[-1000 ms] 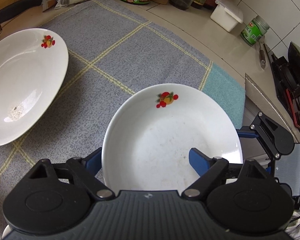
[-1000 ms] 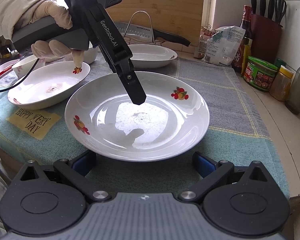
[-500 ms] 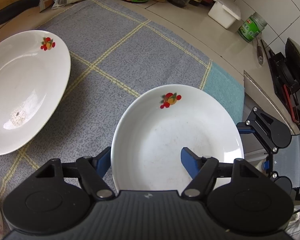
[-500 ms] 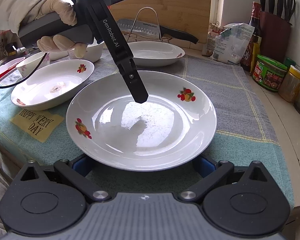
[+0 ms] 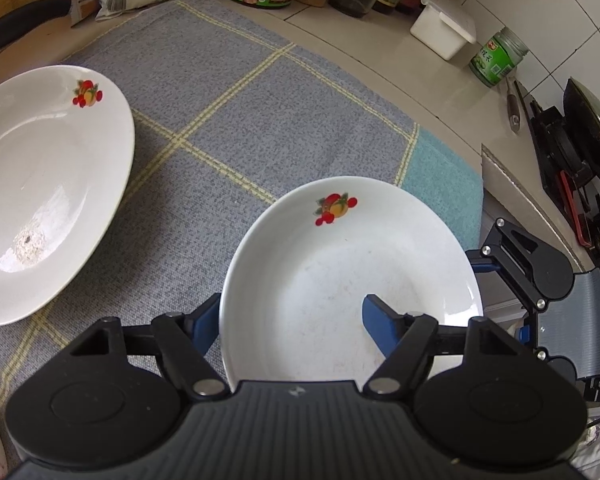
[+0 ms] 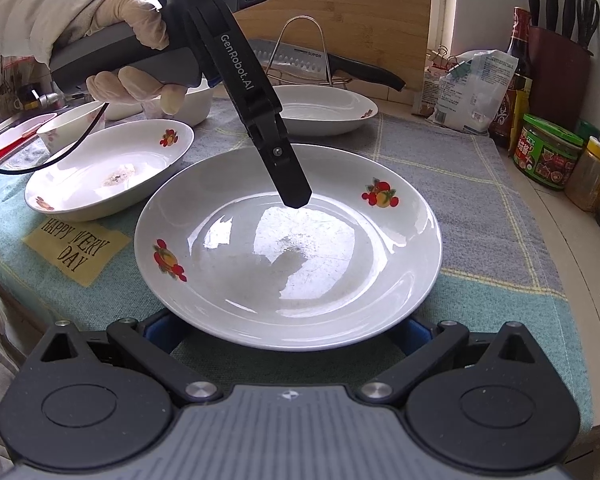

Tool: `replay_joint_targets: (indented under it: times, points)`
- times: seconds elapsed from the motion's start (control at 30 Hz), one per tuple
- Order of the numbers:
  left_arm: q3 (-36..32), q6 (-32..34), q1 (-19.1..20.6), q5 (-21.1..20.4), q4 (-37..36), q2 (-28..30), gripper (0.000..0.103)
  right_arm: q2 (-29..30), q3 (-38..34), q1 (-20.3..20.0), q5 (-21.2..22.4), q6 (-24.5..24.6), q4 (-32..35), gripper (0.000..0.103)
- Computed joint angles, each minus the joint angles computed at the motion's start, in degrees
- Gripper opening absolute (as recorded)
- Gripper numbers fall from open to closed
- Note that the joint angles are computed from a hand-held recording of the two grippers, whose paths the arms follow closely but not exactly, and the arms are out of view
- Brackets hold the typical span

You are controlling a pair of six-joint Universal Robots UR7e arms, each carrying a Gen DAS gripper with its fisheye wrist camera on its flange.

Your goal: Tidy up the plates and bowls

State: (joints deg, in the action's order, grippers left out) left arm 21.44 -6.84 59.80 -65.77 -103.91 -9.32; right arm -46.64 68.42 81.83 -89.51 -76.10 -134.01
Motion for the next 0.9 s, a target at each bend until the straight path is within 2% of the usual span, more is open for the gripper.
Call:
replay_joint_targets:
  times: [0.23,0.9]
  points:
    - [-2.41,0.29,-0.02,-0.44,1.79,1.19,0.073,0.74,-1.51,0.50,-1.31,-0.05,1.45,0.103]
    - [2.20,0.26,-0.76,2.15,-1.22,-0.72,0.073,0.81,-1.45,1.46,-3.66,-1.44,0.25,0.103]
